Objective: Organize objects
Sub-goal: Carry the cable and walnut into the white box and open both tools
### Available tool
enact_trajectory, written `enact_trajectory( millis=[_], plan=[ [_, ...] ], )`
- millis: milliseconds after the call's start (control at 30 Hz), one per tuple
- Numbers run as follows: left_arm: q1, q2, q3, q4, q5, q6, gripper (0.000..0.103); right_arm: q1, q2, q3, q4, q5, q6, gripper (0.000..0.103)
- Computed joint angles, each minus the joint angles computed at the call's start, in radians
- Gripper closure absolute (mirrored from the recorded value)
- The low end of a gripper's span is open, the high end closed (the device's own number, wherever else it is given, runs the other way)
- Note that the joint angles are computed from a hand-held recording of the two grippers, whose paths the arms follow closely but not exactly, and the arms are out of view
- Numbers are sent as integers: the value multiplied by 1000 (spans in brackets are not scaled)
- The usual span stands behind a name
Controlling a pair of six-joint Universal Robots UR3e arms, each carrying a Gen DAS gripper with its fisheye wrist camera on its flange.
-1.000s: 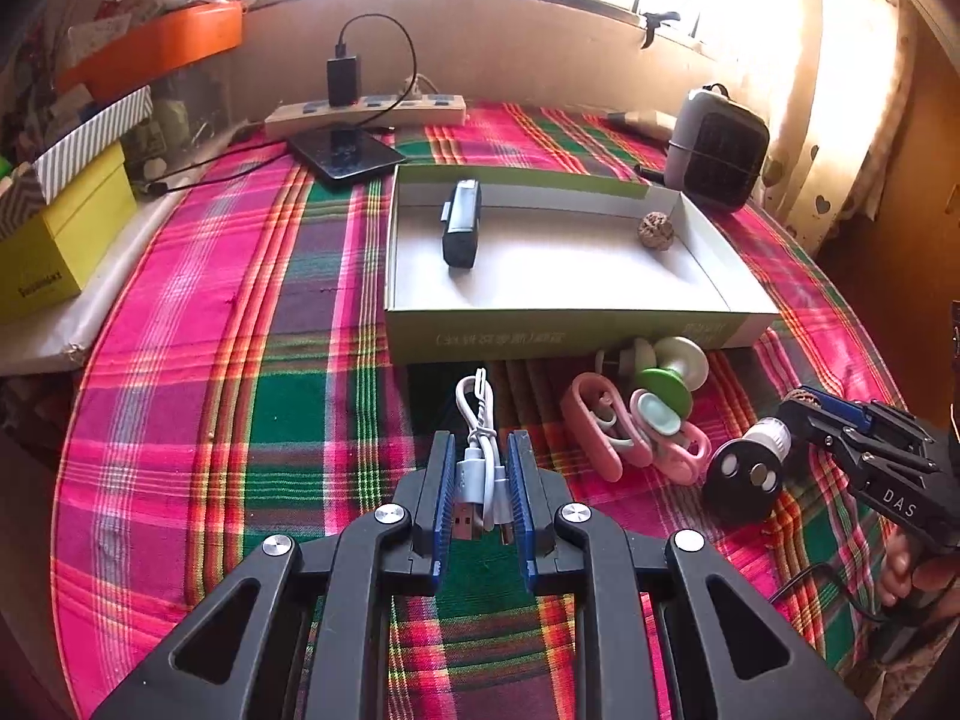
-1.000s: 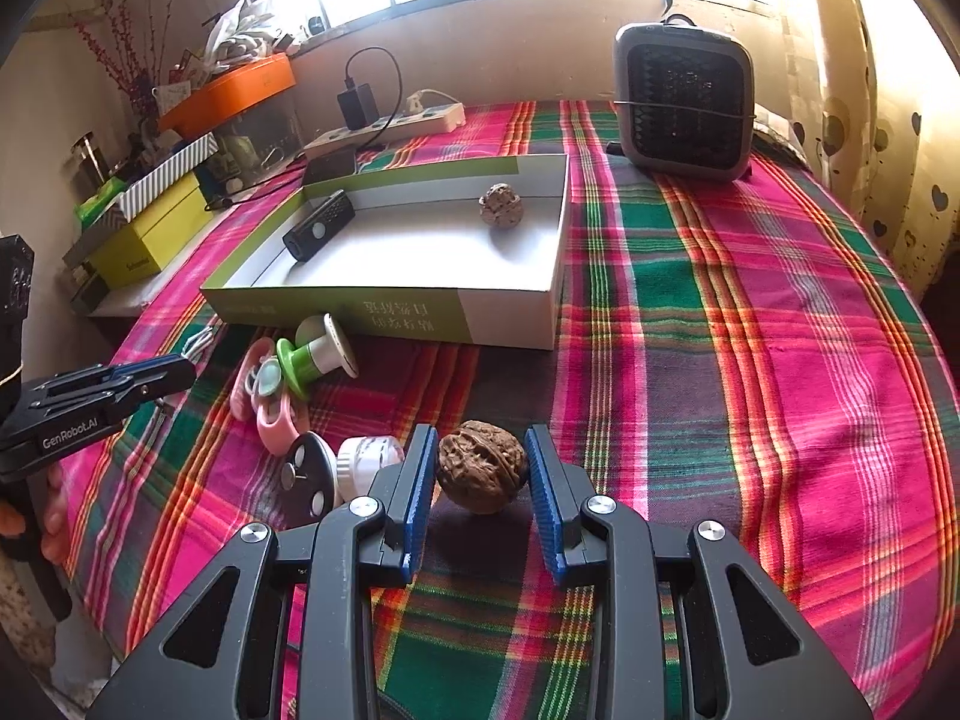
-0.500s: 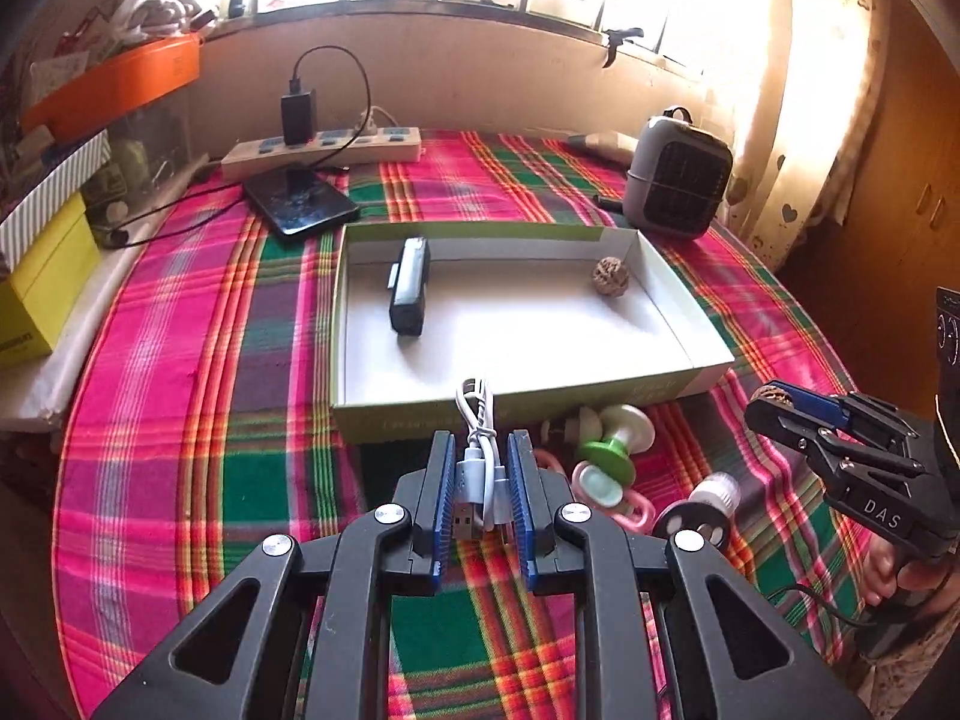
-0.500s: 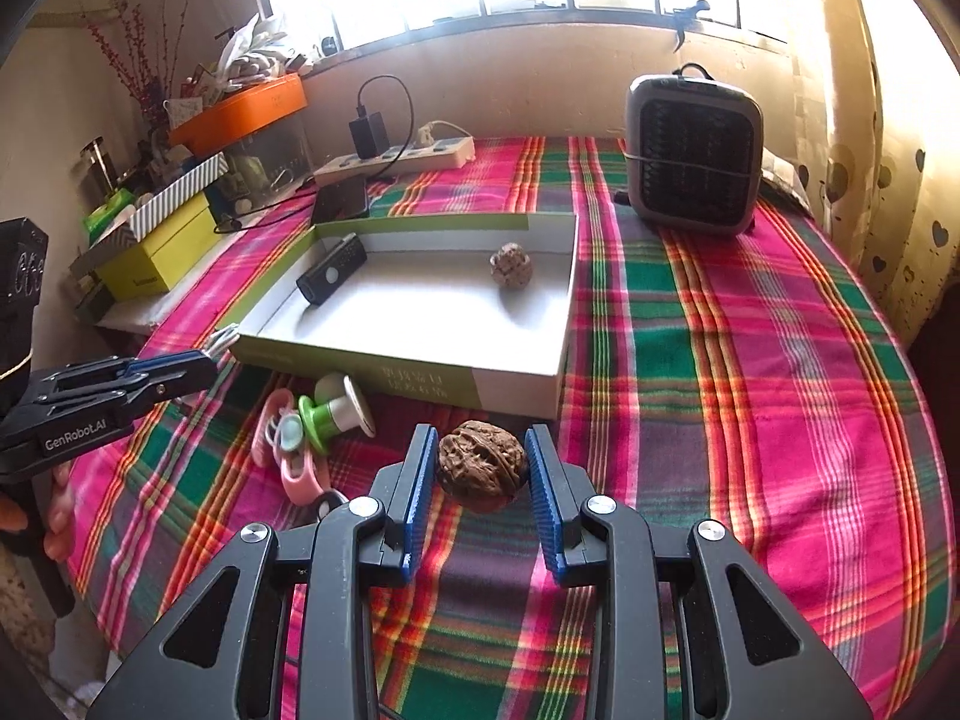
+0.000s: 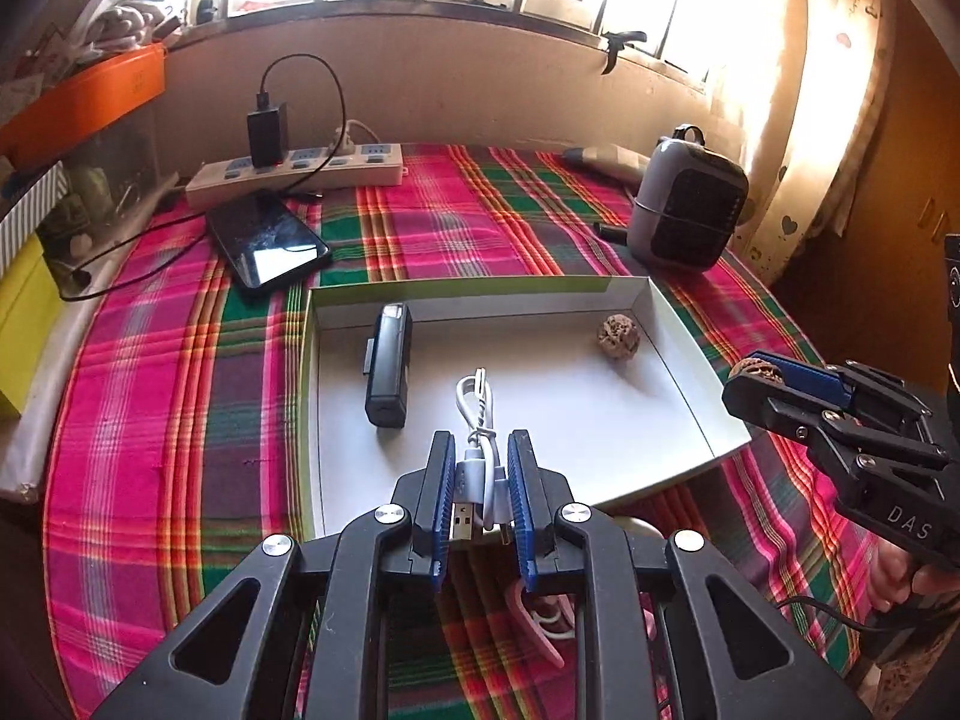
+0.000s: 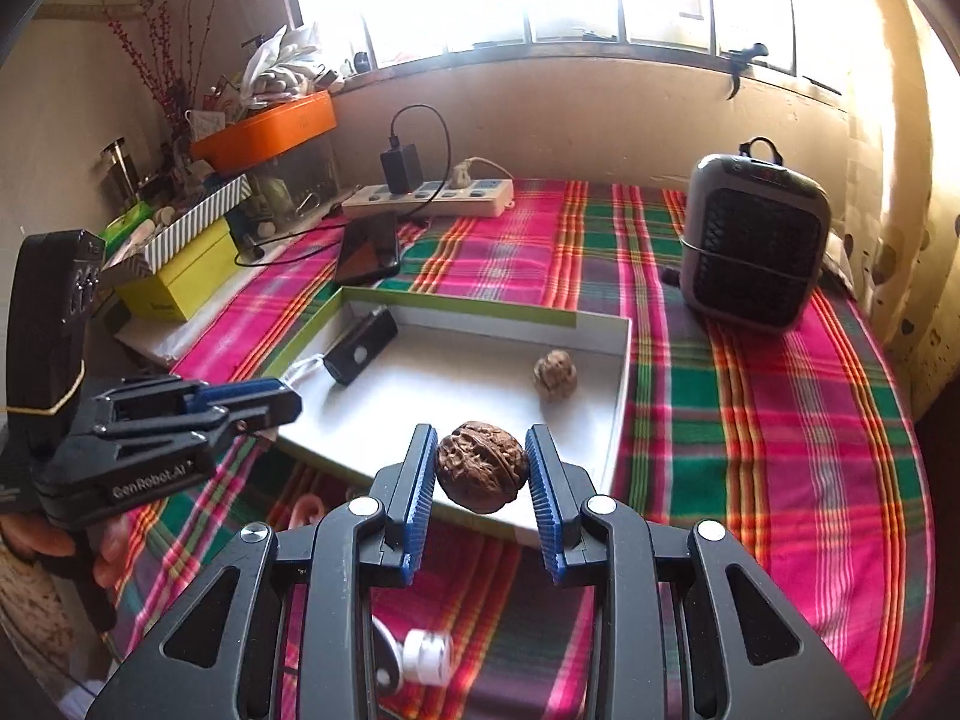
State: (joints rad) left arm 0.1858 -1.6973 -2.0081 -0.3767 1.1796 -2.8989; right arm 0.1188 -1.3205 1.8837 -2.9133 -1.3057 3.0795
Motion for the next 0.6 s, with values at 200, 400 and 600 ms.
enact_trajectory(
  millis=[200,400,600],
  plan=[
    [-28,-122,130,-22,26,-8,87,28,140,-207,103,-28,-7,71],
    [-50,-231,242,-36,43,-26,87,58,278,-411,207,-77,-28,71],
    [-71,-311,327,-46,73,-27,87,73,395,-578,297,-99,-41,71]
  ],
)
